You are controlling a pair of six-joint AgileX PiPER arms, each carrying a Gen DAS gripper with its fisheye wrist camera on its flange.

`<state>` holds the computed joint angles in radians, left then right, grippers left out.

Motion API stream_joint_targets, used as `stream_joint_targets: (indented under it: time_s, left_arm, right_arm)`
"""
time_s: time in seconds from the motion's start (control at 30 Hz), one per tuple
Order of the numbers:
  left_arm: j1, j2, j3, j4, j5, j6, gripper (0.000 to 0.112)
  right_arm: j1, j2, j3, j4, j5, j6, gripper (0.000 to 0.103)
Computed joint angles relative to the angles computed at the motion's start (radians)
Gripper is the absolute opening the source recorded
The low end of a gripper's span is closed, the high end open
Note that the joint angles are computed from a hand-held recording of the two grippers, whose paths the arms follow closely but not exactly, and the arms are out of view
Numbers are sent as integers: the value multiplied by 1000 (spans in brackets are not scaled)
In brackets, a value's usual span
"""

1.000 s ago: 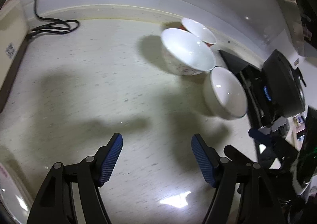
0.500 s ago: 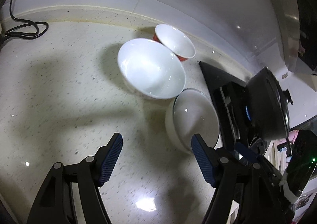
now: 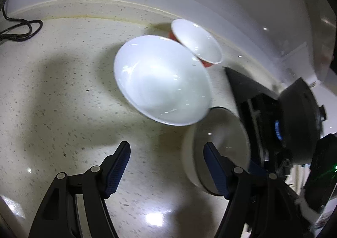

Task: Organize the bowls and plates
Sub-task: 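Grasp the green rim of the large bowl with both tools, then carry the large bowl beside the plate stack and lower it with both tools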

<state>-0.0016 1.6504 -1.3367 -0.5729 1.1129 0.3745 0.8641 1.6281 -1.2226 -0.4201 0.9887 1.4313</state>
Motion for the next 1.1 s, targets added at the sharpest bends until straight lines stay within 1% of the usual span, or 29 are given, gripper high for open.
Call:
stream_joint_targets:
  time_s: [0.03,0.1,0.17,0.3,0.33,0.4,0.43,0.47,0.5,0.53,0.57,0.6,0.67,0.73,0.8,0.87,1.0,1.1]
  left_arm:
    - [-2,6,3,3,-7,-1,73]
    - [-6,16,7,8,-17,0,73]
    - [-18,16,15,8,-34,12,72]
    - [-71,23,15,25,-65,26,72]
    - [-84,29,7,33,-68,22,72]
    - [-107,38,1,37,-79,32,66]
    - [-116,48,-7,37,-77,37,55]
    - [-127,59,-18,47,-77,30,37]
    - [-135,70,-29,53,-72,34,32]
    - [-136,75,-32,39,-64,51,23]
    - [-142,71,-27,36,-67,62,17]
    - [-152,61,-20,43,-74,71,14]
    - [-166,42,-7,69,-86,71,14]
    - [-156,39,1,54,-80,79,14]
    - [-136,8,45,39,-78,99,14]
    - [-135,-4,59,48,-85,94,14]
    - [-100,-39,97,37,-69,112,14]
    - [-101,-62,110,46,-75,103,14]
  right_arm:
    - [-12,-5,16,18,-23,-1,73]
    - [-22,-9,35,36,-43,-3,67]
    - [-28,-12,49,46,-55,-1,55]
    - [-41,-17,69,64,-79,-5,47]
    - [-41,-21,76,63,-90,-4,43]
    - [-36,-22,75,55,-93,-6,33]
    - [-31,-16,64,48,-78,-11,30]
    - [-31,-15,64,50,-77,-15,29]
    - [-29,-20,71,46,-80,-9,28]
    - [-25,-23,74,42,-80,-5,26]
    - [-19,-23,72,35,-72,-1,25]
    - [-9,-21,66,25,-57,5,24]
    - [17,-15,52,-4,-23,21,24]
    - [44,-17,46,-29,3,33,23]
    - [63,-17,36,-44,21,29,22]
    - [83,-11,18,-57,44,22,21]
    - [97,-8,12,-49,45,17,21]
    - [104,-1,7,-44,41,11,21]
